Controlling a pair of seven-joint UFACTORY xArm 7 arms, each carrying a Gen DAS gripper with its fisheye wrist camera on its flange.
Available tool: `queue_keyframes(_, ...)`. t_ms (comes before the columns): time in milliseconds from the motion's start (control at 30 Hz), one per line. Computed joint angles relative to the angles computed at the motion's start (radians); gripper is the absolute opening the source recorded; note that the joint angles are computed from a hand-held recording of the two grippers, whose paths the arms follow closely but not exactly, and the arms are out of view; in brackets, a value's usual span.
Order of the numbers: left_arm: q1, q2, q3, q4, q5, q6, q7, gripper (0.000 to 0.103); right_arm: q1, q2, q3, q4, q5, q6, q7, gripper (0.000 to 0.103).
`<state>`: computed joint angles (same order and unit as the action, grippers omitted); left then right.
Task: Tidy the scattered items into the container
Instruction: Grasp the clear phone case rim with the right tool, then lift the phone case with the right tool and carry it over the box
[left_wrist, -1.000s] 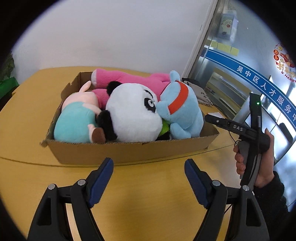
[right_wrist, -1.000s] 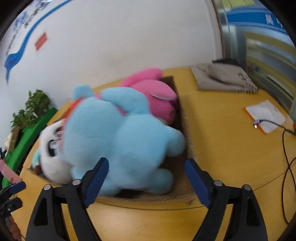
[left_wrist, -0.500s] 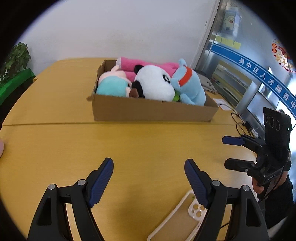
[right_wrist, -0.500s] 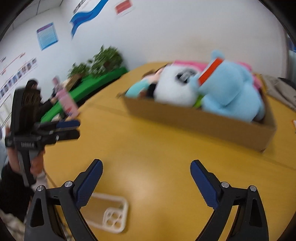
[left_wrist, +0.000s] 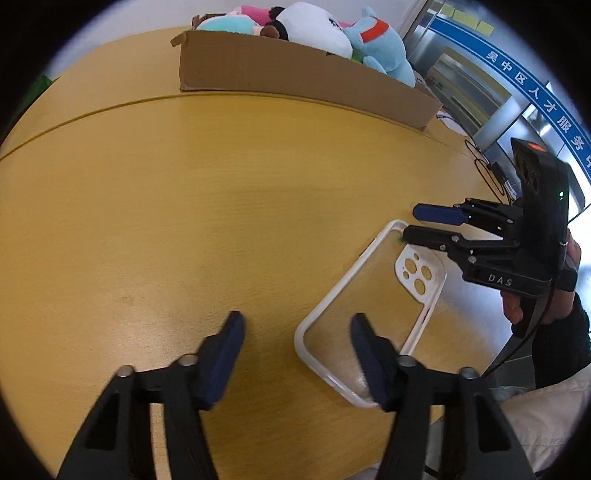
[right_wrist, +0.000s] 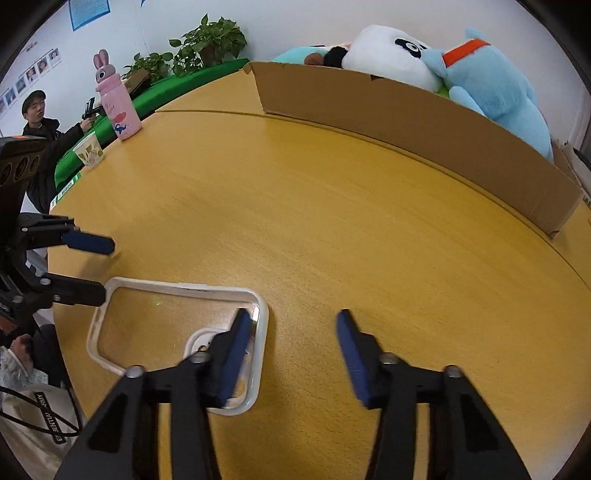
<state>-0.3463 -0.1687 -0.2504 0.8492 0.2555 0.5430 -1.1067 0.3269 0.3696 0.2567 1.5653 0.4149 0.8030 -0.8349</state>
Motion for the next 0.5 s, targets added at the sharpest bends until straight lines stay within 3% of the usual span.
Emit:
queue_keyframes(67, 0.001, 0.011, -0.004, 0.020, 0.016, 0.029, -0.005, 0.025, 0.001, -0.003, 0.001, -0.006, 0.004, -0.007, 0.003, 0.033)
queue_keyframes(133, -0.011, 0.023, 0.010, 0.021, -0.027, 0.001, 0.040, 0.009, -0.002, -0.010, 0.006, -0.014, 0.015, -0.003, -0.003, 0.027)
queue_keyframes(300, -0.011, 0.040, 0.009, 0.036, -0.005, 0.000, 0.035, 0.009, -0.001, -0.030, 0.006, -0.044, 0.028, -0.024, -0.018, 0.009)
queue_keyframes(500, -0.004, 0.046, 0.012, 0.062, 0.047, 0.010, 0.021, 0.009, -0.004, -0.038, 0.005, -0.049, 0.039, -0.047, -0.011, 0.008)
